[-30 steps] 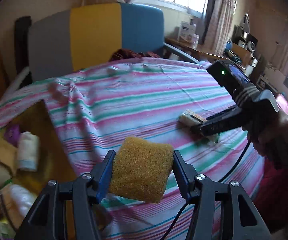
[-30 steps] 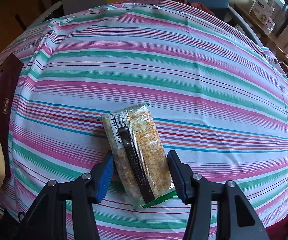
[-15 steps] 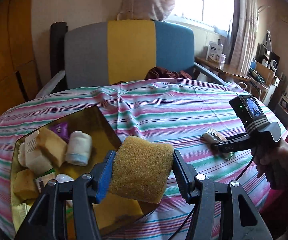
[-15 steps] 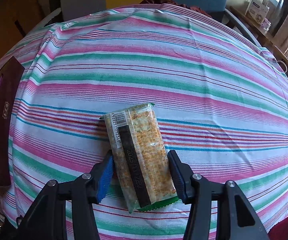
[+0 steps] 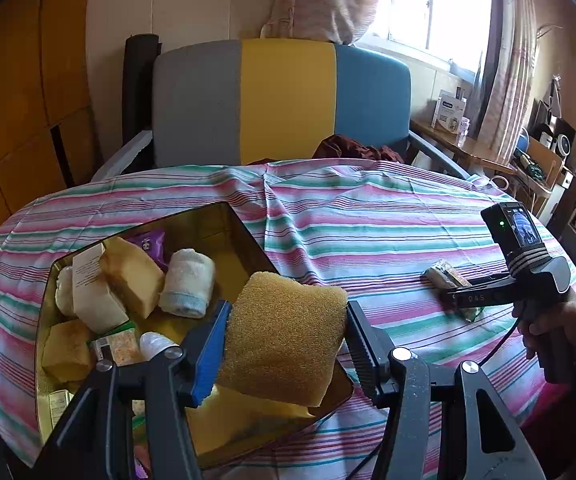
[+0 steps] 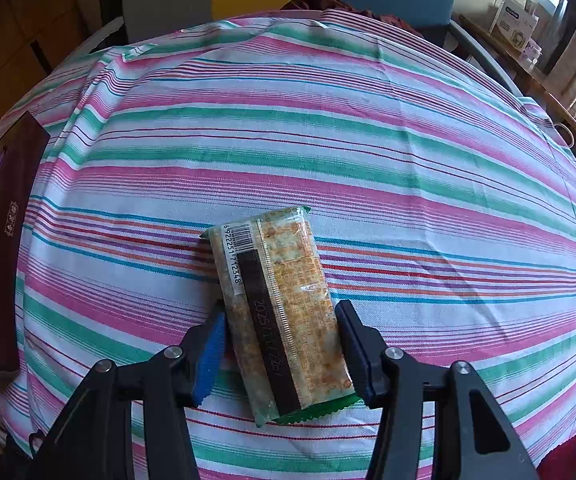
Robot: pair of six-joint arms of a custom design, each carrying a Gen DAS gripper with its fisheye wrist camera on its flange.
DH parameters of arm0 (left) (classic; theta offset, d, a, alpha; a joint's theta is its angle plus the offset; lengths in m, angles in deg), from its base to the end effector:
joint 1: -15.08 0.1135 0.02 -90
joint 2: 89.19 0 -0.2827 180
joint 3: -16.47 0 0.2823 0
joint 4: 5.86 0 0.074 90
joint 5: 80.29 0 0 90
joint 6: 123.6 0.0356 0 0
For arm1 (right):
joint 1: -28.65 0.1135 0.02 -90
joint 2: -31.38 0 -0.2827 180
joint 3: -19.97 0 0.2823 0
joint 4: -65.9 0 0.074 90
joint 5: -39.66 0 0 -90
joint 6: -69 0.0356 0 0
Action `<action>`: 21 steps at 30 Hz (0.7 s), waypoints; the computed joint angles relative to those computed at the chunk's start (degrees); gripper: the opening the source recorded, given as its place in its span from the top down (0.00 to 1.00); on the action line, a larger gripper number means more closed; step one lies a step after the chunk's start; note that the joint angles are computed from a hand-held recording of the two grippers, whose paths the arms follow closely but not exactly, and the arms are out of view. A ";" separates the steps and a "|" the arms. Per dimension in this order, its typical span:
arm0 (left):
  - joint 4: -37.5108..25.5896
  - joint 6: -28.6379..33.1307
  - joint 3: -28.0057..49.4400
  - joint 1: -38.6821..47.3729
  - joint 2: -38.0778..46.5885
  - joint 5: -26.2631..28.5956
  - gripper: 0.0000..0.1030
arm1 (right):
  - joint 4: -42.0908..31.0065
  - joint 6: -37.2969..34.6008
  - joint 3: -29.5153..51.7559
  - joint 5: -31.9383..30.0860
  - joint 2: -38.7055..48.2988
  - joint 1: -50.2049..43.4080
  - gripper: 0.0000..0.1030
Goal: Organize objects
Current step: 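Carry the yellow sponge into the gold box and open the left tool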
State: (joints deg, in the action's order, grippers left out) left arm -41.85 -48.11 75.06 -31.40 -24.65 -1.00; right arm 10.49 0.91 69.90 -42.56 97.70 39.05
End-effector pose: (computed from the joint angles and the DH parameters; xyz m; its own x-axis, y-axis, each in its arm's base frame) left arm 0.1841 -0.1842 0.2666 -0.6002 0.2745 -0.7512 0.4823 0.8735 -0.0661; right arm 0.2088 0.0334 0.1889 -0.9181 0.2074 -0.3378 0.2213 0.9752 -0.0028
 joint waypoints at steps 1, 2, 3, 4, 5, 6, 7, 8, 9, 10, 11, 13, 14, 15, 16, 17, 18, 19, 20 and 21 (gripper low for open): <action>-0.08 -0.03 -0.08 0.29 -0.08 0.30 0.44 | -0.10 0.11 -0.09 0.16 -0.19 0.16 0.48; -0.19 -0.03 -0.13 0.67 -0.12 0.75 0.44 | 0.54 -1.43 -0.91 -0.20 -0.62 -1.25 0.48; -0.39 -0.12 -0.10 1.25 -0.13 1.46 0.44 | 0.70 -1.51 -0.98 -0.07 -0.57 -1.19 0.48; -0.73 -0.33 -0.22 2.48 -0.47 2.81 0.44 | 1.80 -1.74 -1.28 0.05 0.20 -1.35 0.48; -0.92 -0.46 -0.45 3.62 -1.04 3.77 0.44 | 1.96 -1.88 -1.26 0.30 0.37 -1.21 0.48; -1.10 -0.31 -0.85 5.43 -2.03 4.84 0.44 | 2.01 -1.98 -1.20 0.54 0.50 -1.04 0.48; -1.24 0.01 -1.35 7.48 -3.10 5.79 0.44 | 1.98 -1.89 -1.11 0.84 0.58 -0.78 0.48; -1.39 0.31 -1.87 9.69 -4.13 6.82 0.44 | 1.42 -0.78 -1.16 1.47 0.19 0.59 0.48; -1.71 0.58 -2.46 12.29 -5.24 8.13 0.44 | 1.16 -0.50 -1.07 1.72 0.08 1.06 0.48; -2.47 0.91 -3.09 16.09 -6.49 10.05 0.44 | 1.18 -0.56 -0.99 1.89 0.18 1.24 0.48; -3.10 1.22 -3.56 19.16 -7.33 11.56 0.45 | 1.32 -0.66 -0.93 2.05 0.40 1.36 0.49; -4.47 2.02 -4.79 26.39 -9.20 14.65 0.45 | 1.19 -0.32 -0.81 2.51 0.50 1.98 0.49; -5.02 2.51 -5.25 29.36 -9.88 15.78 0.45 | 1.19 -0.31 -0.72 2.62 0.61 2.14 0.49; -5.48 2.96 -5.77 32.12 -10.51 16.77 0.45 | 1.26 -0.37 -0.65 2.71 0.75 2.22 0.49; -6.03 3.51 -6.35 35.41 -11.17 17.84 0.45 | 1.35 -0.38 -0.65 2.78 0.85 2.21 0.49; -6.36 3.76 -6.84 37.48 -11.64 18.49 0.45 | 3.78 -3.08 -0.88 1.95 2.58 -0.49 0.49; -6.58 4.15 -7.33 39.24 -12.10 19.28 0.45 | 5.36 -4.78 -0.94 1.49 3.84 -2.15 0.49; -6.80 4.35 -7.98 40.60 -12.73 19.92 0.45 | 5.64 -5.02 -0.87 1.54 4.17 -2.30 0.49; -6.86 4.59 -8.52 41.27 -13.14 20.41 0.45 | 5.33 -4.66 -0.84 1.73 3.96 -1.90 0.49; -6.88 4.83 -9.00 41.38 -13.33 20.74 0.45 | 5.16 -4.50 -0.82 1.83 3.84 -1.72 0.49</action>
State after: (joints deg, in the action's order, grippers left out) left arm -48.72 -43.28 66.06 9.98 -37.97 19.75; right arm 15.65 -3.59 69.08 -40.73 101.54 37.33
